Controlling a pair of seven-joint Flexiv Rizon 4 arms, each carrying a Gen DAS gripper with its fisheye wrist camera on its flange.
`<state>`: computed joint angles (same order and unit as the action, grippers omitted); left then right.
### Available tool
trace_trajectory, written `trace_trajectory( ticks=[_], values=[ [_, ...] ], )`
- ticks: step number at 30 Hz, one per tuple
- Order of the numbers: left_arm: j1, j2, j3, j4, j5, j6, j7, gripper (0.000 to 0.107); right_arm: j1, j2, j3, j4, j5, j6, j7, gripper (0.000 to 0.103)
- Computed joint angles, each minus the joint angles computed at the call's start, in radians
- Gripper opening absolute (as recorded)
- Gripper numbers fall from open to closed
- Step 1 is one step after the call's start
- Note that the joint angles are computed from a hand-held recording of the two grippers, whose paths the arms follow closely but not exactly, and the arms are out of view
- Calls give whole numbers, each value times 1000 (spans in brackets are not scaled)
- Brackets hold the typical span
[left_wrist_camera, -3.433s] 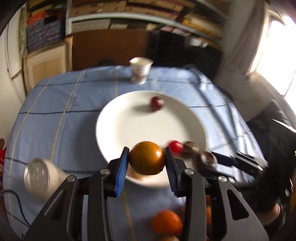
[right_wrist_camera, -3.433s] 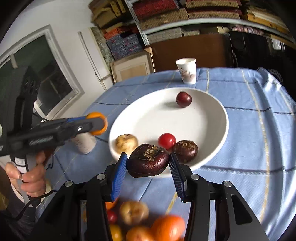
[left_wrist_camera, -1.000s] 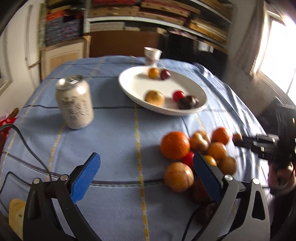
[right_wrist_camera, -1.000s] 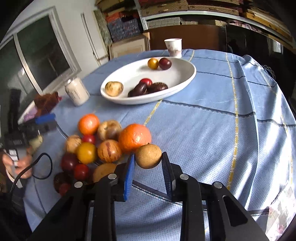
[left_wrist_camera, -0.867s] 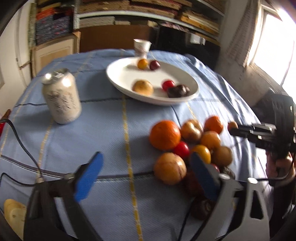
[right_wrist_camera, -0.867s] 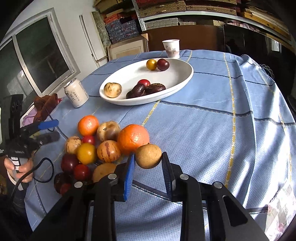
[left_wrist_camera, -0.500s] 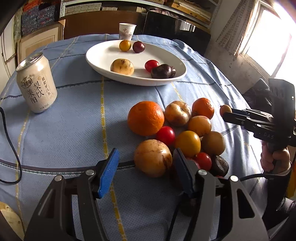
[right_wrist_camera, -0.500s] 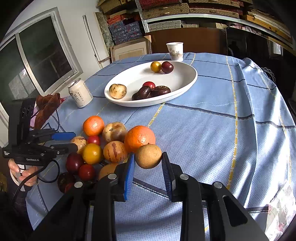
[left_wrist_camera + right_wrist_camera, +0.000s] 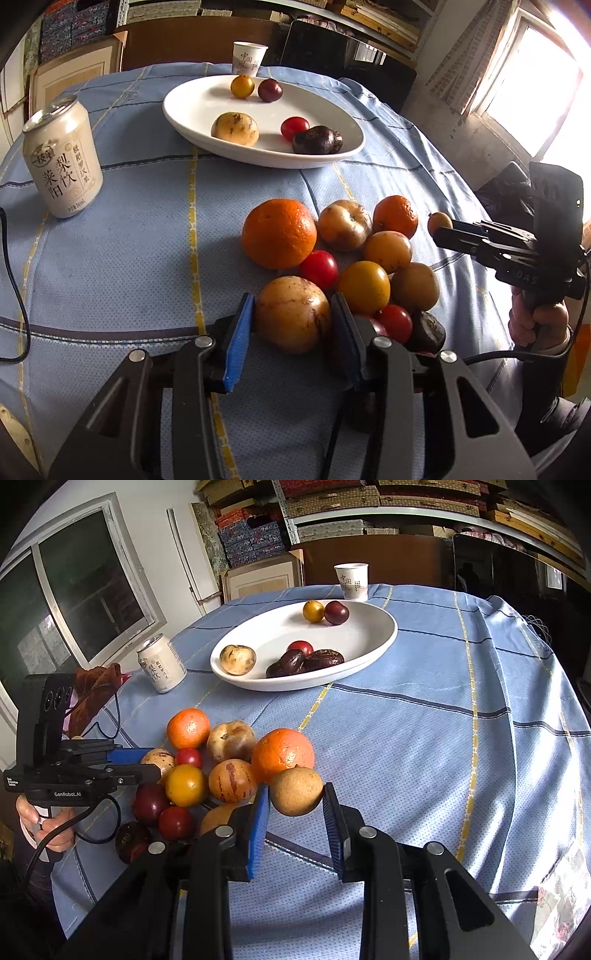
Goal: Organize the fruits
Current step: 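Grasp a small tan potato with the right tool while the left tool grasps a large pale yellow fruit, then carry the potato and pale fruit onto the white plate and open both tools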
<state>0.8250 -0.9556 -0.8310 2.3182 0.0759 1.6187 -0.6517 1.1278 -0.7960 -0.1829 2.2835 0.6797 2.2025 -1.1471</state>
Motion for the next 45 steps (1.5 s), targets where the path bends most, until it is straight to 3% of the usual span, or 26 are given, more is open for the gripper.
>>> trace_trajectory(
  ticks=[6, 10, 15, 17, 20, 24, 26, 32, 34, 35, 36, 37, 38, 42, 45],
  values=[
    [42, -21, -30, 13, 22, 22, -3, 42, -13, 1, 14, 0, -4, 13, -1, 30],
    [72, -37, -51, 24, 43, 48, -9, 42, -82, 2, 81, 4, -36, 71, 11, 30],
    [133, -72, -103, 30, 83, 56, -14, 42, -108, -4, 116, -4, -20, 143, -15, 30],
    [139, -69, -131, 11, 71, 28, -27, 42, -192, -14, 181, -6, -86, 212, 2, 30],
    [112, -45, -164, -38, 33, -28, -46, 42, -294, -14, 231, -32, -154, 236, 37, 30],
    [-5, -6, -167, -152, -49, -77, -68, 42, -281, 1, 156, -110, -89, 171, -7, 29],
    [-99, 15, -125, -217, -89, -64, -89, 42, -304, 1, 136, -150, -100, 128, -19, 29],
    [-379, 45, 68, -421, -225, -153, -119, 42, -344, -44, 73, -269, -137, -5, -9, 29],
    [-451, 48, 131, -465, -258, -171, -127, 43, -374, -64, 85, -284, -179, 5, 8, 33],
    [-465, 47, 143, -469, -270, -164, -123, 46, -370, -72, 76, -290, -181, 7, 10, 46],
    [-468, 46, 142, -466, -283, -152, -116, 65, -373, -74, 77, -287, -191, 13, 11, 60],
    [-456, 49, 128, -449, -298, -129, -110, 86, -365, -71, 71, -282, -191, 14, 8, 61],
    [-434, 49, 104, -426, -308, -102, -103, 91, -348, -65, 61, -271, -178, 24, 3, 61],
    [-245, 34, -53, -274, -247, 18, -85, 95, -267, -24, 36, -213, -97, 85, -47, 62],
    [-130, 14, -100, -165, -161, 121, -104, 98, -220, -18, 51, -186, -11, 143, -81, 70]
  ],
)
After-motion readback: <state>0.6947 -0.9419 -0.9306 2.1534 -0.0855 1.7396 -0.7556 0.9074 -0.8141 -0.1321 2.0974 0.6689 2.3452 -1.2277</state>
